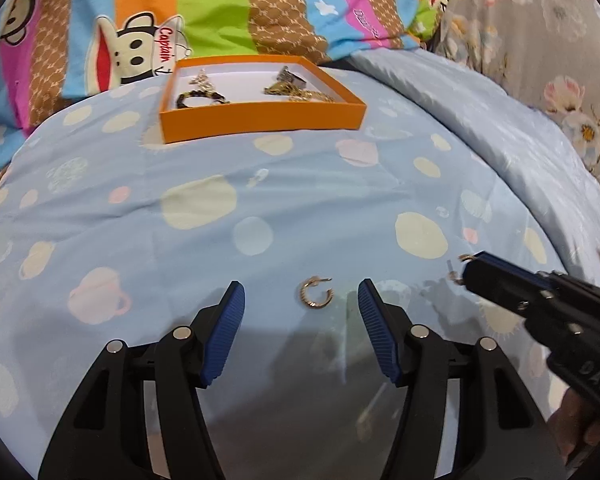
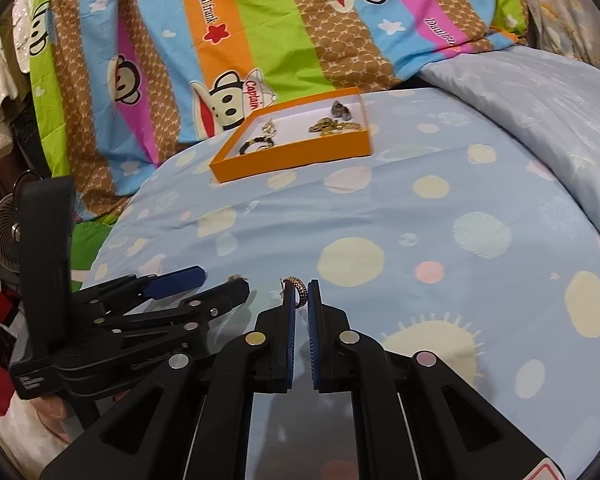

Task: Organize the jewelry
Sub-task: 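Close the right gripper on the last gold hoop earring and lift it, then carry the earring into the orange box and open the right gripper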

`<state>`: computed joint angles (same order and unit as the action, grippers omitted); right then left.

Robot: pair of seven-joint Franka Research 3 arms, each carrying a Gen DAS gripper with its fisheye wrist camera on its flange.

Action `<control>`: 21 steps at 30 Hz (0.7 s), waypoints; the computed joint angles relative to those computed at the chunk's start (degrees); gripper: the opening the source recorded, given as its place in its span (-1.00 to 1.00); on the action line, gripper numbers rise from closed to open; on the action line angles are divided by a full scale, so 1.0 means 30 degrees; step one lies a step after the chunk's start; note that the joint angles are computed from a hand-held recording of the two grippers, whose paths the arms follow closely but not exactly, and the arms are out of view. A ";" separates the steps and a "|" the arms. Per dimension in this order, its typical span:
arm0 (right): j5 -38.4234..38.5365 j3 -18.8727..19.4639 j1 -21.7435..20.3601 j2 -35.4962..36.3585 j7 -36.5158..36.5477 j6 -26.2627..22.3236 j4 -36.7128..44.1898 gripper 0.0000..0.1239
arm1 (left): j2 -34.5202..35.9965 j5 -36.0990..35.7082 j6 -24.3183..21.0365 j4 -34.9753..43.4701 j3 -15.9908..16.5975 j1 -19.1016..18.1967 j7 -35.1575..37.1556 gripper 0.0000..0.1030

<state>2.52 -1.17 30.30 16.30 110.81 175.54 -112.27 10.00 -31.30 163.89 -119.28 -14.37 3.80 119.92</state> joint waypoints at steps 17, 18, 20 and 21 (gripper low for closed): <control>0.1651 0.1117 -0.1067 0.0626 -0.1973 0.0091 0.1128 -0.90 | -0.0292 -0.1368 0.0770 -0.0083 -0.0877 0.0681 0.1621 -0.69; 0.1545 0.0974 -0.0994 0.0717 -0.2127 -0.0048 0.1482 -0.90 | -0.0392 -0.1726 0.0618 0.0132 -0.0807 0.0699 0.2029 -0.69; 0.1594 0.1201 -0.1324 0.1085 -0.2887 -0.0378 0.2617 -0.90 | -0.0429 -0.2099 0.0516 0.0642 -0.0522 0.0573 0.2421 -0.69; 0.1789 0.1489 -0.1614 0.1340 -0.3398 -0.0596 0.3252 -0.90 | -0.0319 -0.2071 0.0585 0.1128 -0.0315 0.0502 0.2399 -0.69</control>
<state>7.89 3.30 25.46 20.32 100.62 173.75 -102.51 9.04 -37.52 165.64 -115.90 -15.31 5.31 127.12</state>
